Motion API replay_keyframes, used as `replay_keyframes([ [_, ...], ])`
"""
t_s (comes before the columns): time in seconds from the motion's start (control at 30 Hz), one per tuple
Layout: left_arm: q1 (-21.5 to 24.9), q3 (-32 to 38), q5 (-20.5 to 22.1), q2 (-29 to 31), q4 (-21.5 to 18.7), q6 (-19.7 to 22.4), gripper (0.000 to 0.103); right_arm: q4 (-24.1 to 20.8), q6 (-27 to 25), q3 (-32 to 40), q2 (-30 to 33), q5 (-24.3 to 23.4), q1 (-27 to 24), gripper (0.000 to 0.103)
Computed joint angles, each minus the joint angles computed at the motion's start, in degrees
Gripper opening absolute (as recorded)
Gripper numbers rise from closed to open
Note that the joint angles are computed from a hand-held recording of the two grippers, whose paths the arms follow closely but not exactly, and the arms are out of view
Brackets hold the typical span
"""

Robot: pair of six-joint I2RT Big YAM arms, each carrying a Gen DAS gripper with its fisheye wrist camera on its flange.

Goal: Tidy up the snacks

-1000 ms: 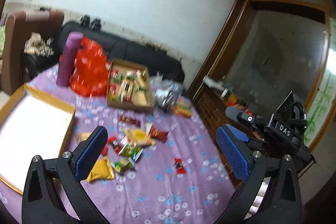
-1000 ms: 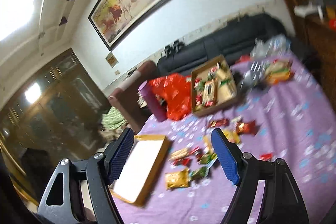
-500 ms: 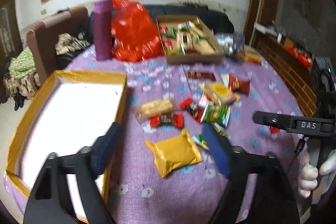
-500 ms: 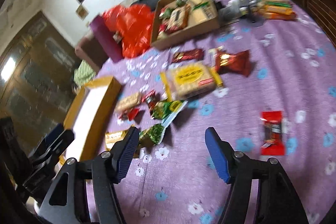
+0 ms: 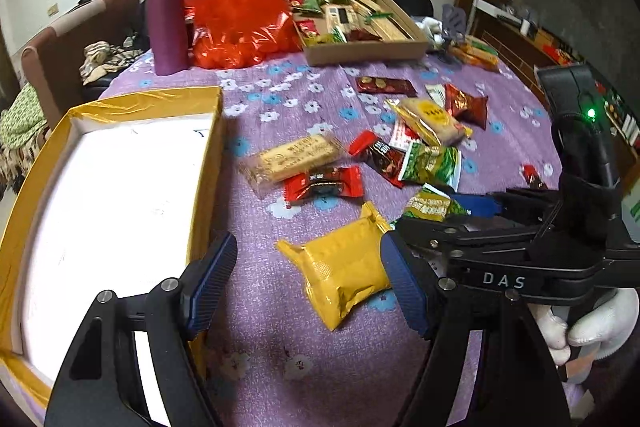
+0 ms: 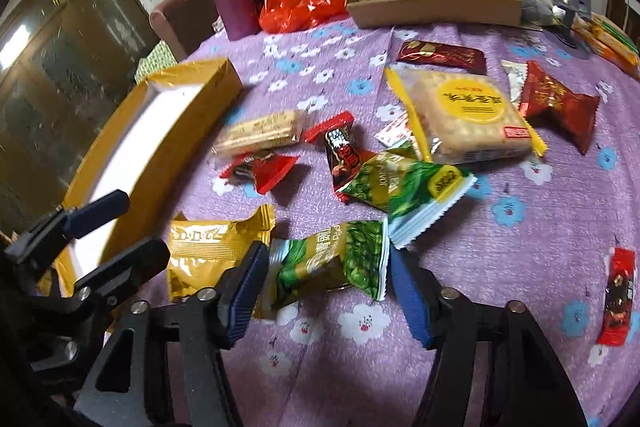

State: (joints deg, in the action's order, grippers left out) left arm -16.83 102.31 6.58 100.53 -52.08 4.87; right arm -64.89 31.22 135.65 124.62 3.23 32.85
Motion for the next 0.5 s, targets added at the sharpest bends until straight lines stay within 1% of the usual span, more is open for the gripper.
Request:
replay_keyframes([
  [0.07,-0.1,0.9,0.3,0.8,-0.8,0.7,0.074,0.0,-0.3,0.1,0.1,0.6,0.1,0.059],
  [0.13,-0.4,2.0,0.5,1.7,-1.8,1.3,0.074,0.5,-0.3,-0.5,-0.2,1.0,0.1,0.052],
  [0.2,-0.6,3.0,0.7,2.6,-2.8,2.3,0.074,1.0,-0.4,-1.0,-0.5,0.7,-0.1,0.051],
  [0.23,-0.8,3.5,0.5,3.0,-3.2,2.9,0.074,1.4,-0.4,-1.6,-0.8,0.6,-0.1,0.048],
  [0.37,-1.2,4.8,-0.1,4.3,-4.4,4.6,0.074,3.3,0.0,-4.5,-2.4,-0.8,-0.6,0.046],
  [0.5,-1.6,6.6,-0.1,5.9,-5.7,6.8,0.074,4.9,0.3,-8.2,-4.6,-0.8,-0.9,0.046],
])
